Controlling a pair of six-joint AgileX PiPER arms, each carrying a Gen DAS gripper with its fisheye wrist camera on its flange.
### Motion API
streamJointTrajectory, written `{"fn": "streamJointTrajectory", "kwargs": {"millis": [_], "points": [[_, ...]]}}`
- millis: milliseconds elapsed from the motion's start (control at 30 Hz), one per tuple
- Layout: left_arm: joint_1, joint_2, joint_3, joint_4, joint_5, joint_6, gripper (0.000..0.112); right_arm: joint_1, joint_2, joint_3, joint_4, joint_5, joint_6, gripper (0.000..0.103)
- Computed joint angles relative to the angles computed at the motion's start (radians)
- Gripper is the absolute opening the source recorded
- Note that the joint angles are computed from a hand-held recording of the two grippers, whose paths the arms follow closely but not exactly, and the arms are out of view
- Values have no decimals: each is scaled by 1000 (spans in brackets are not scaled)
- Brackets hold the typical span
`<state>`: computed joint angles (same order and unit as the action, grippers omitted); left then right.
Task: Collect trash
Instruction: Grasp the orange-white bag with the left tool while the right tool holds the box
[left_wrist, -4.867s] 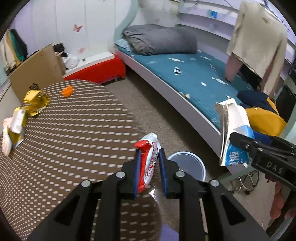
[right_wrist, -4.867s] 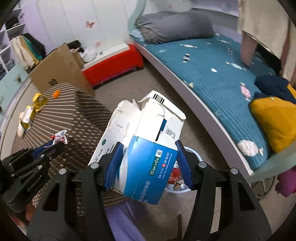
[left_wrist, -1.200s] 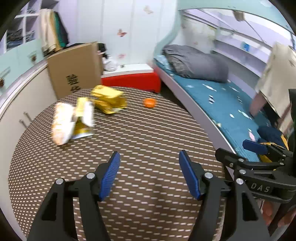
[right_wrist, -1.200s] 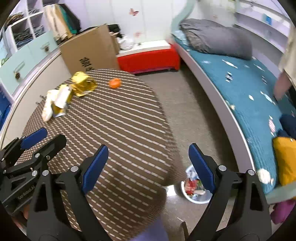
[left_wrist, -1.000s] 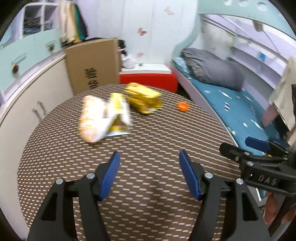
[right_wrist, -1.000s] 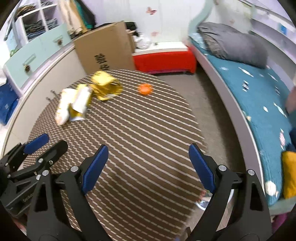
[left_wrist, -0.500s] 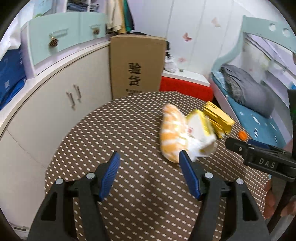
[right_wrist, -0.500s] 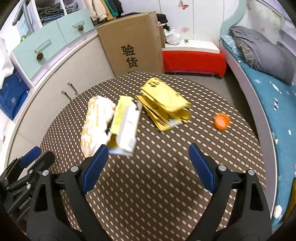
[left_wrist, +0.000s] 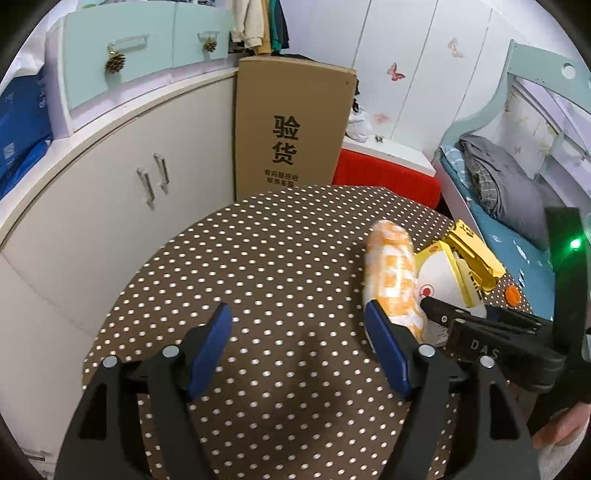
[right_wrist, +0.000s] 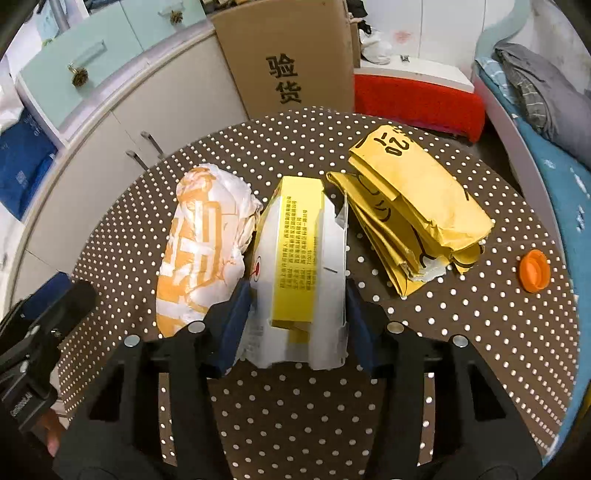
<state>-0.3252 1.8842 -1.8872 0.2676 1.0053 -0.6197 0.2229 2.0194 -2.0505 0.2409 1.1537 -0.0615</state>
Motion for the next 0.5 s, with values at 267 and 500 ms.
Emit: {"fn": "streamJointTrajectory", "kwargs": {"millis": [267,500], "points": [[-18,143,-216,-139,55,132,84,-91,-183,171,95,-90,-105,44],[-28,240,-339,-294,106,176,84,-155,-253,224,125,-97,-153,44]]}}
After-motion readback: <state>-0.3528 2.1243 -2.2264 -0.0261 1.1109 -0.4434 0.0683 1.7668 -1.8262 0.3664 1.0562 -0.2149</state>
